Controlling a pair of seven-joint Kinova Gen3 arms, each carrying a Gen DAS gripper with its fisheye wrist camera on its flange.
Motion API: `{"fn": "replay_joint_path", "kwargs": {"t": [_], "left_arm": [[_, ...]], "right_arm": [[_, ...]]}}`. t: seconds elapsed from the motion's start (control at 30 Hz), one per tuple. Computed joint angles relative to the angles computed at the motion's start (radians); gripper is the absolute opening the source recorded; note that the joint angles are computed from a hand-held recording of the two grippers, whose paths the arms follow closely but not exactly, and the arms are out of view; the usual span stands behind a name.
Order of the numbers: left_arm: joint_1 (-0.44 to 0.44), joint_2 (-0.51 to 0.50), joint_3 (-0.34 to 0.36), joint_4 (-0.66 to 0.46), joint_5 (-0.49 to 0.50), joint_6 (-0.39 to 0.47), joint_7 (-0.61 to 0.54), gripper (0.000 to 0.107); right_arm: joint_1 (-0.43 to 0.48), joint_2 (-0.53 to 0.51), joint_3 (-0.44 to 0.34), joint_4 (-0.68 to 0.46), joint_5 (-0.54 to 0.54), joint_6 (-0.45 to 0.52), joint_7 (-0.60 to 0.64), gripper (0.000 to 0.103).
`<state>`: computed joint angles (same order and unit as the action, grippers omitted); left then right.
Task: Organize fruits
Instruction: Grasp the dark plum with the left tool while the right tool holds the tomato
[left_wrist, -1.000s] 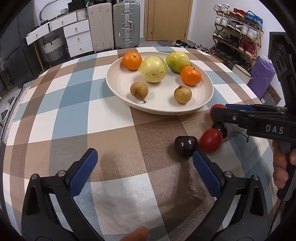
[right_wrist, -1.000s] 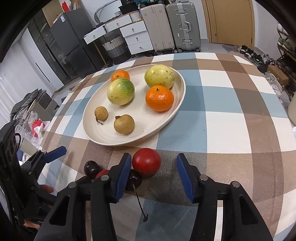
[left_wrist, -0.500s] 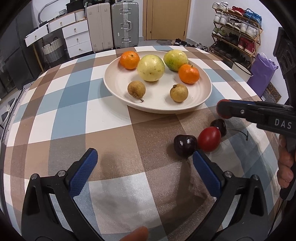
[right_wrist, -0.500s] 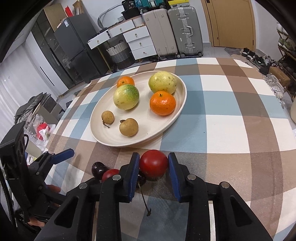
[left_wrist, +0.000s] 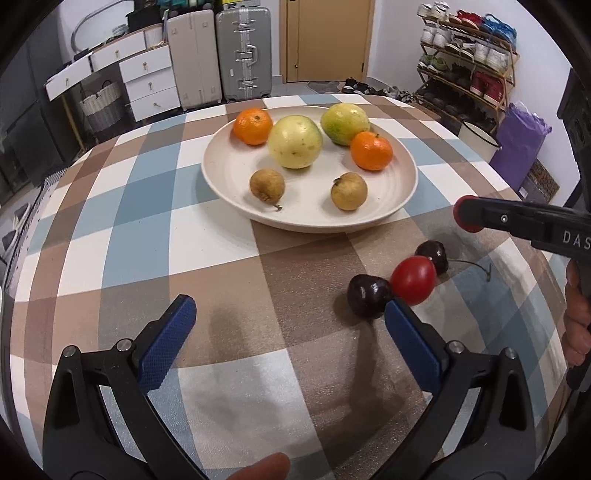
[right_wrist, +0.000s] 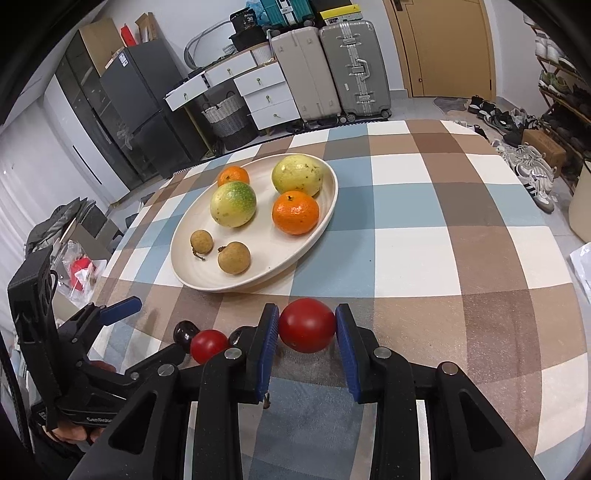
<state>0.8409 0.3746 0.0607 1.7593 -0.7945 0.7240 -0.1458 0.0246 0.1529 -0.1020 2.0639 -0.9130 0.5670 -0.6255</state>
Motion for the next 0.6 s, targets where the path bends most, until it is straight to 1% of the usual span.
{"fn": "replay_joint_path", "kwargs": {"t": [0.07, 0.13, 0.27, 0.33, 0.37, 0.4, 0.43, 0.47, 0.53, 0.57, 0.6], "left_arm": [[-0.003, 0.002, 0.006, -0.004, 0.001, -0.006, -0.016, 0.096], [-0.017, -0.001, 0.015, -0.002, 0.015, -0.03, -0.05, 0.087], [-0.029, -0.002, 0.018, 0.0, 0.048, -0.063, -0.106, 0.078], [-0.044, -0.007, 0.02, 0.009, 0.075, -0.093, -0.13, 0.065], [-0.036, -0.009, 0.008, 0.016, 0.073, -0.104, -0.125, 0.064], [-0.024, -0.016, -0.008, 0.029, 0.058, -0.125, -0.11, 0.055], [-0.03, -0.024, -0.008, 0.042, 0.06, -0.153, -0.109, 0.047], [-0.043, -0.032, -0.005, 0.054, 0.075, -0.184, -0.119, 0.043], [-0.038, -0.046, -0.024, 0.082, 0.07, -0.241, -0.104, 0.028], [-0.036, -0.052, -0.03, 0.092, 0.067, -0.263, -0.104, 0.024], [-0.034, -0.057, -0.033, 0.097, 0.067, -0.274, -0.108, 0.024]], "right_arm": [[0.002, -0.007, 0.002, 0.004, 0.001, 0.0, 0.002, 0.032], [0.003, -0.015, 0.006, 0.008, 0.0, -0.001, 0.001, 0.032], [0.005, -0.023, 0.014, 0.013, -0.004, 0.003, 0.006, 0.032], [0.003, -0.028, 0.017, 0.016, -0.007, 0.004, 0.009, 0.032], [0.002, -0.031, 0.018, 0.017, -0.008, 0.004, 0.011, 0.032], [0.001, -0.033, 0.019, 0.018, -0.008, 0.005, 0.013, 0.032], [-0.001, -0.036, 0.019, 0.02, -0.009, 0.006, 0.016, 0.032], [-0.003, -0.038, 0.02, 0.021, -0.01, 0.006, 0.017, 0.032], [-0.008, -0.04, 0.022, 0.022, -0.009, 0.007, 0.016, 0.032], [-0.01, -0.041, 0.023, 0.023, -0.009, 0.006, 0.016, 0.032], [-0.012, -0.041, 0.023, 0.023, -0.009, 0.005, 0.015, 0.032]]}}
